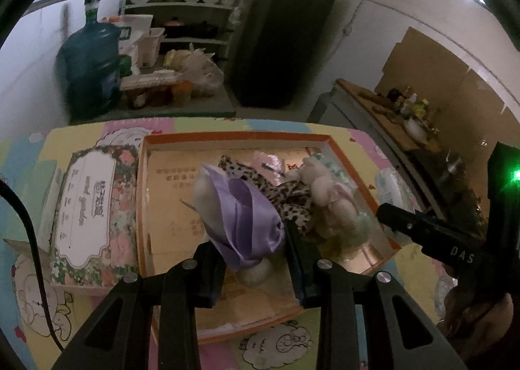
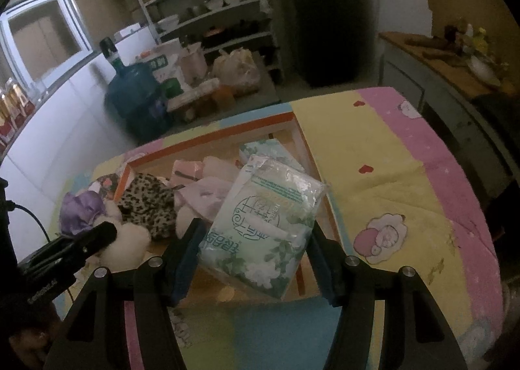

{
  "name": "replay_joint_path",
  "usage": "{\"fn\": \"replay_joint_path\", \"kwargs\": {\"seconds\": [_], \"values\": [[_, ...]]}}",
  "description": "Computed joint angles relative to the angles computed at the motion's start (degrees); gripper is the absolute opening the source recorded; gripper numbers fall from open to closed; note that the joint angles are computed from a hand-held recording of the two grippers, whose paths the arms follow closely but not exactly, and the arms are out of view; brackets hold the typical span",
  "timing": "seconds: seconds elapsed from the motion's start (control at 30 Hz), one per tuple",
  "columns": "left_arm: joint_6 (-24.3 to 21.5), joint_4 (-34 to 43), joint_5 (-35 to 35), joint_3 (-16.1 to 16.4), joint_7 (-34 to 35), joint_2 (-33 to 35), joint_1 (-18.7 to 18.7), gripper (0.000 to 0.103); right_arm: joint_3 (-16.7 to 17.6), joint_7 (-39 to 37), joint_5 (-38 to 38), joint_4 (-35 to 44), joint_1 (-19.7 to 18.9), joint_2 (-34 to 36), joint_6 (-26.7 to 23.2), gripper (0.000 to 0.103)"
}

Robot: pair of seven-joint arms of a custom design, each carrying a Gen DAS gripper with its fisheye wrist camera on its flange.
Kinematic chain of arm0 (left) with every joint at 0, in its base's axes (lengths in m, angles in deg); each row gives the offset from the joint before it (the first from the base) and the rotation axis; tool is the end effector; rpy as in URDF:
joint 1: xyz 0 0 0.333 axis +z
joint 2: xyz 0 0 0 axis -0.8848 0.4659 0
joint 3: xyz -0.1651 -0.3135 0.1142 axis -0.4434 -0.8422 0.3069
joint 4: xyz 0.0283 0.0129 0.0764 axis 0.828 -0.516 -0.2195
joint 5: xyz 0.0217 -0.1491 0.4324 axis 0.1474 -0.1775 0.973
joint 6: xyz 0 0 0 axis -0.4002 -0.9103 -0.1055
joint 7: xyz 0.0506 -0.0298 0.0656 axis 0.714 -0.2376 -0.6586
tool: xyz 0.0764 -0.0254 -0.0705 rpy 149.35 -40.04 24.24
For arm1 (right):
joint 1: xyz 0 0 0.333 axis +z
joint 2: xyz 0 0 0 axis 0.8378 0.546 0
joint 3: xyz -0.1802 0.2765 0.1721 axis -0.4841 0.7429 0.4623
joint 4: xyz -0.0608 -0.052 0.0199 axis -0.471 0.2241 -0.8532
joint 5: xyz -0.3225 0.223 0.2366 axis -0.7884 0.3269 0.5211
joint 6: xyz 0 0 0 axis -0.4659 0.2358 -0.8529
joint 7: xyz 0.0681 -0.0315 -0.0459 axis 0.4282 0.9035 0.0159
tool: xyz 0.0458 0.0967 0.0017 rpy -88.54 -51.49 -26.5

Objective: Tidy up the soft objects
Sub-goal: 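Lower the diaper pack with the right gripper while the left gripper lowers the bunny into the tray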

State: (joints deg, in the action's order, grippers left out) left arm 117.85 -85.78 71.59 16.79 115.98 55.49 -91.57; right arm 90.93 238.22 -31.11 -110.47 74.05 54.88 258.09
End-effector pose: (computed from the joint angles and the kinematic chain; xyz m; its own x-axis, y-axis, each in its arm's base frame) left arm 0.4360 -0.1962 0.4199 -0.1500 -0.9503 0.2728 -0.7939 -0.0487 -0.6061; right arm 0.4329 0.3363 0.4220 0.0627 -0.9654 -0.2531 -0.8123 0.0979 -0.5749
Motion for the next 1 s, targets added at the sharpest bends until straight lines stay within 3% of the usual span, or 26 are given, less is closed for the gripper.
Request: {"fn": "replay_joint_path", "kwargs": {"seconds": [0.3,0.63,0.83,1.0], "values": [[-0.8,1.1,1.2,-2.8,-2.6,2.0,3.5,0.034,-3.4,-8.5,6.3,1.7,3.2,3.9,1.6,0.063],[0.0,3.3,-0.9,-2.5,-0.9,5.0,3.0,0.034,-6.3,-16.7,13.2,3.6,6.7,7.0,2.0,0.063],[-0.1,4.6,-4.0,-1.9,2.2,6.5,2.0,0.034,-7.6,-18.9,14.7,4.3,8.1,8.1,2.1,0.063],[-0.3,5.4,-13.4,2.1,10.2,7.1,-2.9,0.035,-8.1,-18.8,14.5,4.3,8.7,8.2,2.2,0.063]]}}
